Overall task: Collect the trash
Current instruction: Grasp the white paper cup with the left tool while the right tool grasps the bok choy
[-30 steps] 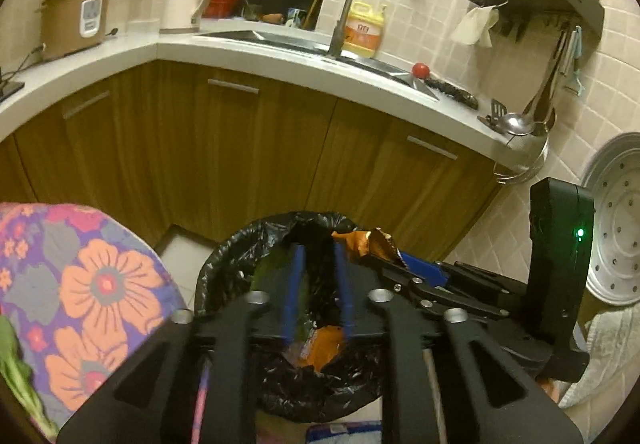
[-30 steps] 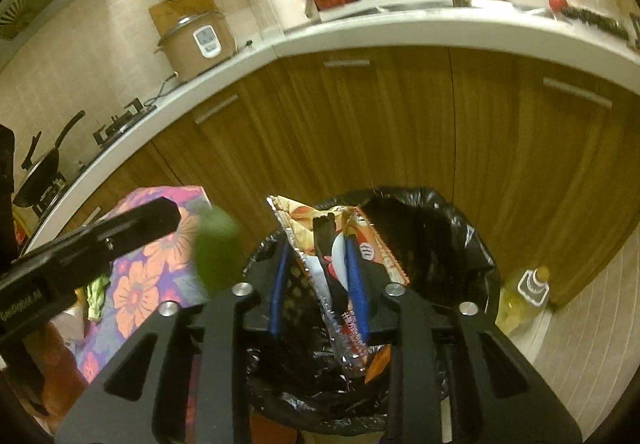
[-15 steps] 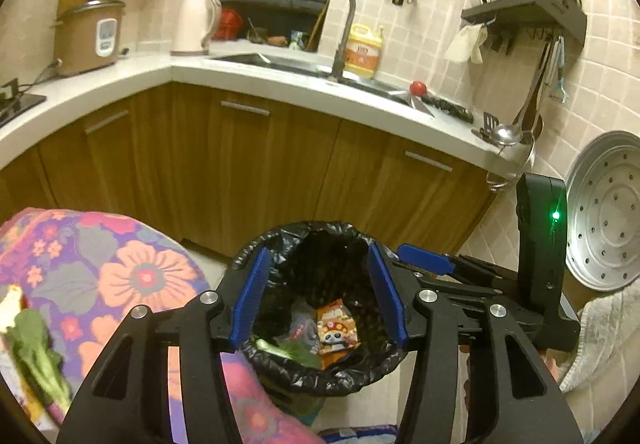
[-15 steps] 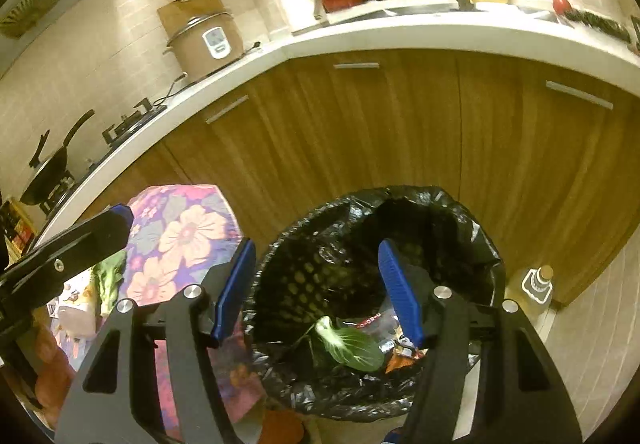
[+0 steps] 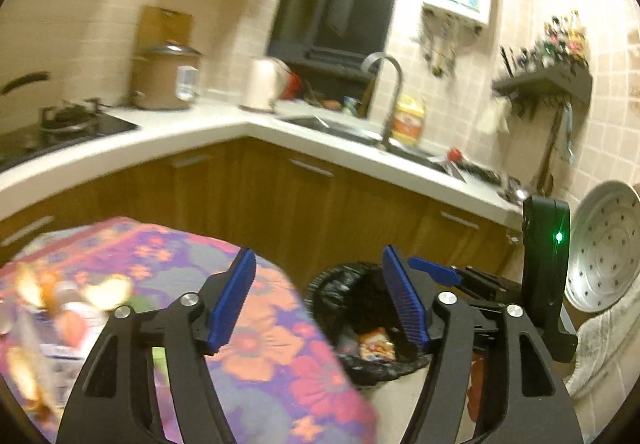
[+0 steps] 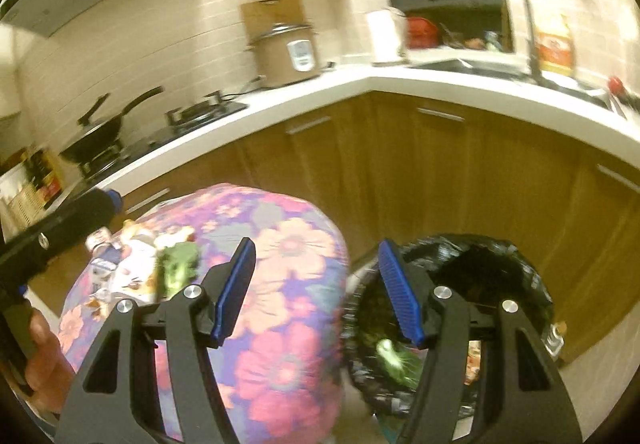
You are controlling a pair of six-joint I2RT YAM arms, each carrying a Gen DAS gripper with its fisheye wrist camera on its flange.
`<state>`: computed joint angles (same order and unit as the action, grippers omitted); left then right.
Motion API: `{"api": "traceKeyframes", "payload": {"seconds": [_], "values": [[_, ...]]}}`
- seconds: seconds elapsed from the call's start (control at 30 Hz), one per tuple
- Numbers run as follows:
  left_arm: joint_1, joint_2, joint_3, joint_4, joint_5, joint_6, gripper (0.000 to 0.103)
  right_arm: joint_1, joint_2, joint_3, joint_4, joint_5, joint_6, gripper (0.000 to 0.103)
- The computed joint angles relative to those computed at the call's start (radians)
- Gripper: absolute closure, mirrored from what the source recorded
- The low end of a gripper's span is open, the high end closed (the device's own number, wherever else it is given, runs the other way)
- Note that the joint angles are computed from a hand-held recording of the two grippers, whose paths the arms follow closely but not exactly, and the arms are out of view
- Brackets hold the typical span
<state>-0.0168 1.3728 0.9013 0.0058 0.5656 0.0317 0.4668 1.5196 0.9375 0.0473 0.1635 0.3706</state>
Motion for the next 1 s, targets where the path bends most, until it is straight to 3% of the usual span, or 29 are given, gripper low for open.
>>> {"api": "traceKeyframes", "payload": {"seconds": [0.17, 0.33, 0.63, 0.8, 1.0], "values": [[0.235, -0.086, -0.012, -0.053, 0.096, 0.026, 0.029, 0.101, 0.108, 0.129, -0.024, 0.029, -0.016, 0.043], [0.478, -0.052, 0.032, -0.082, 0.181, 0.072, 0.027, 0.178, 0.242, 0.276, -0.059, 0.039, -0.027, 0.043], [0.782, 0.257, 0.245, -0.086, 0.233, 0.11, 0.025, 0.237, 0.517, 0.553, -0.139, 0.008, -0.03, 0.046], [0.826, 0.468, 0.424, -0.122, 0.191, 0.119, 0.025, 0.242, 0.708, 0.797, -0.318, 0.004, -0.007, 0.063], [0.812, 0.723, 0.714, -0.262, 0.187, 0.129, 0.025, 0.222, 0.797, 0.896, -0.366, -0.071, 0.013, 0.064]]}}
